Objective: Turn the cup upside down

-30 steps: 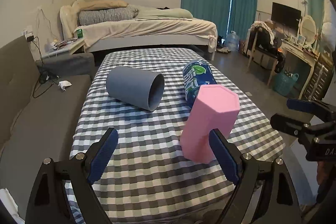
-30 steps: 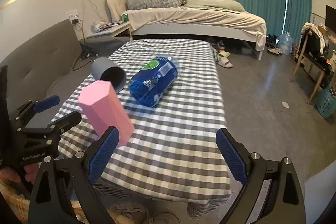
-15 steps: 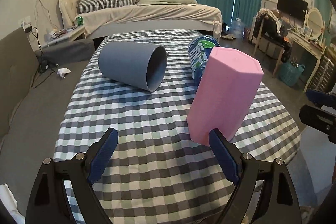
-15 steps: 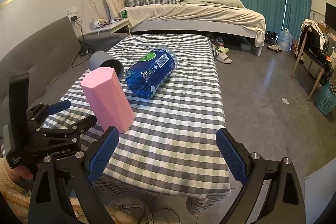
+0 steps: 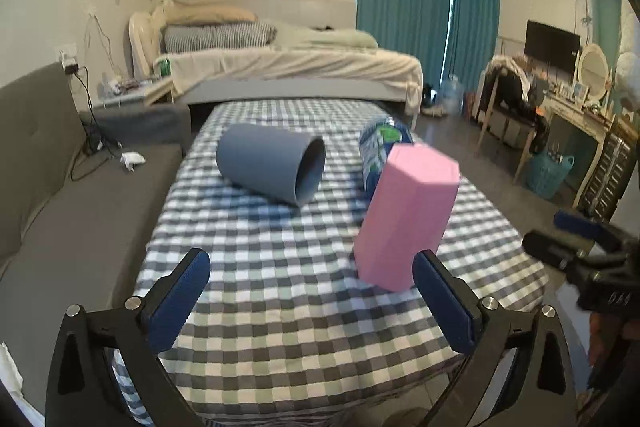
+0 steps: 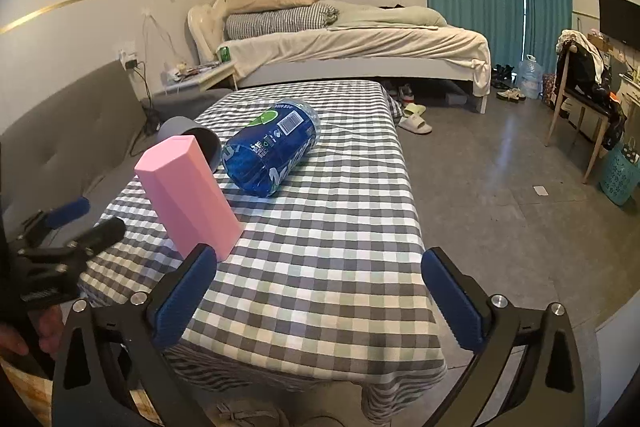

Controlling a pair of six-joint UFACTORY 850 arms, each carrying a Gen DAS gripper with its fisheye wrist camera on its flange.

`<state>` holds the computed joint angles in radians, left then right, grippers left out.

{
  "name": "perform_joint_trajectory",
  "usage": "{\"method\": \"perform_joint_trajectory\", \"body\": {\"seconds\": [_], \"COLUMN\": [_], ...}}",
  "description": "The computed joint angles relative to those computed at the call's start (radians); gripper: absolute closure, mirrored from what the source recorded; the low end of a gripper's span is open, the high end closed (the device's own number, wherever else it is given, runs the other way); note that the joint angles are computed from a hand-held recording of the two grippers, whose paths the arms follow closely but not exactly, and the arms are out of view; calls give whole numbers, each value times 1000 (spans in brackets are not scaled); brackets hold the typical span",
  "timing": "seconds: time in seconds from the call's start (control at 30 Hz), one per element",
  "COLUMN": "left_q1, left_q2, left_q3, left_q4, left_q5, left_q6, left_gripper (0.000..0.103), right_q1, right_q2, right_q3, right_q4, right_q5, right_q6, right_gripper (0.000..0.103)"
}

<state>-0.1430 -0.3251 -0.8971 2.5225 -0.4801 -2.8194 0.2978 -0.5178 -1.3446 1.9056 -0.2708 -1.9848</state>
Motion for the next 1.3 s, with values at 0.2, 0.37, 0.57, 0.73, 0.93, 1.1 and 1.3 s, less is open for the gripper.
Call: {"method": "perform_joint_trajectory", "body": {"seconds": [0.2, 0.37, 0.57, 0.73, 0.93, 1.1, 1.3], "left_q1": [-22, -23, -18, -17, -15, -17, -14], "left_q2": [4, 4, 7, 9, 8, 7, 10], "left_q3": [10, 14, 22, 26, 25, 25, 27], "left_q4": [-92, -120, -113, -101, -105, -109, -93], "left_q5": [-60, -72, -76, -76, -72, -73, -71], "left_q6": [72, 90, 72, 63, 61, 67, 52], "left_gripper": [0, 0, 0, 0, 0, 0, 0], "right_q1": [7, 5, 5, 5, 5, 6, 5], "right_q2": [20, 28, 32, 34, 35, 37, 38], "right_q3": [51, 61, 66, 66, 65, 68, 68], "right_q4": [293, 335, 328, 331, 285, 302, 282], "right_q5": [-15, -36, -46, -43, -40, -34, -28], "right_q6": [-301, -346, -348, -352, -314, -336, -313], "right_gripper": [0, 0, 0, 0, 0, 0, 0]}}
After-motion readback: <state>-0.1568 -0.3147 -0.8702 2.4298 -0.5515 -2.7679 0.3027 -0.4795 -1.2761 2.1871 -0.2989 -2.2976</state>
